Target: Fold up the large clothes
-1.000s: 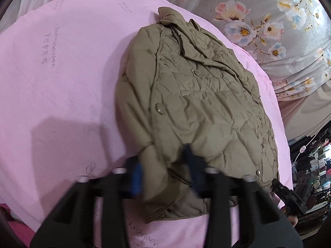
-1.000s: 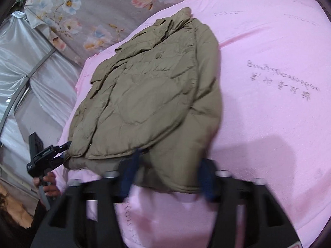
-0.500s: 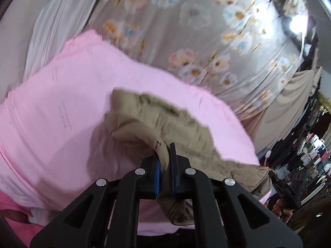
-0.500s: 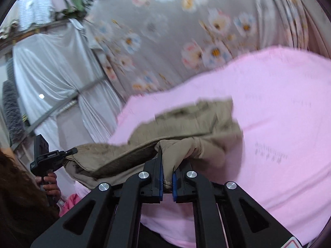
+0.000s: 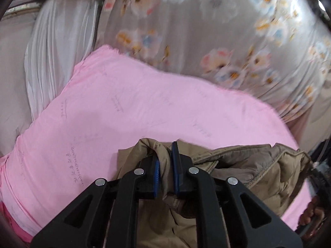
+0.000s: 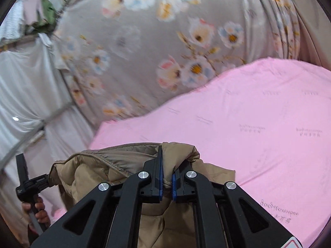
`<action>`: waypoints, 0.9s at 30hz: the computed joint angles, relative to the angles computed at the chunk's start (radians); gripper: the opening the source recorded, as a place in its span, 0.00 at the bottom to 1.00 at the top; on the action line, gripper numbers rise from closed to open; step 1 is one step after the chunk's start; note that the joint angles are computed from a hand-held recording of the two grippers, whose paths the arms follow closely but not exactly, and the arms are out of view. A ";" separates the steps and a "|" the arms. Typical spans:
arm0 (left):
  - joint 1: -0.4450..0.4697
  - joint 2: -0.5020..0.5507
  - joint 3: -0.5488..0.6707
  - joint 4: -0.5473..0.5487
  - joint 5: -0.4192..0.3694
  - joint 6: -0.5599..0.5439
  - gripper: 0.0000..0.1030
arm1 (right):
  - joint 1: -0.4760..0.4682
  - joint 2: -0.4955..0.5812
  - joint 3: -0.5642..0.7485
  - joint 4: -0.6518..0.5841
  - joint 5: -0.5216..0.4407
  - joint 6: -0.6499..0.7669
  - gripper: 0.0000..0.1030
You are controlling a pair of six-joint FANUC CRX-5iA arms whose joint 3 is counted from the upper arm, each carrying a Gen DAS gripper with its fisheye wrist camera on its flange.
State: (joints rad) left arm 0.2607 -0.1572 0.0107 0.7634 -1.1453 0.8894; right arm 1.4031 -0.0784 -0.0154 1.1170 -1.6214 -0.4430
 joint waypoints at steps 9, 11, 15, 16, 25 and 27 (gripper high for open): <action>-0.151 0.132 -0.001 -0.224 0.137 0.168 0.17 | -0.153 0.014 -0.101 -0.192 0.116 -0.049 0.09; -0.156 0.147 -0.011 -0.219 0.148 0.149 0.19 | -0.168 0.018 -0.112 -0.213 0.128 -0.048 0.09; -0.146 0.135 -0.055 -0.160 0.170 0.091 0.20 | -0.171 0.005 -0.133 -0.210 0.157 -0.066 0.11; -0.139 0.132 -0.058 -0.144 0.162 0.077 0.22 | -0.163 -0.003 -0.139 -0.203 0.159 -0.075 0.13; -0.038 -0.067 -0.177 0.051 0.239 -0.175 0.65 | -0.017 0.028 -0.047 -0.054 -0.045 -0.087 0.43; -0.055 -0.056 -0.138 0.040 0.174 -0.183 0.61 | -0.043 0.104 0.073 -0.092 -0.035 0.081 0.28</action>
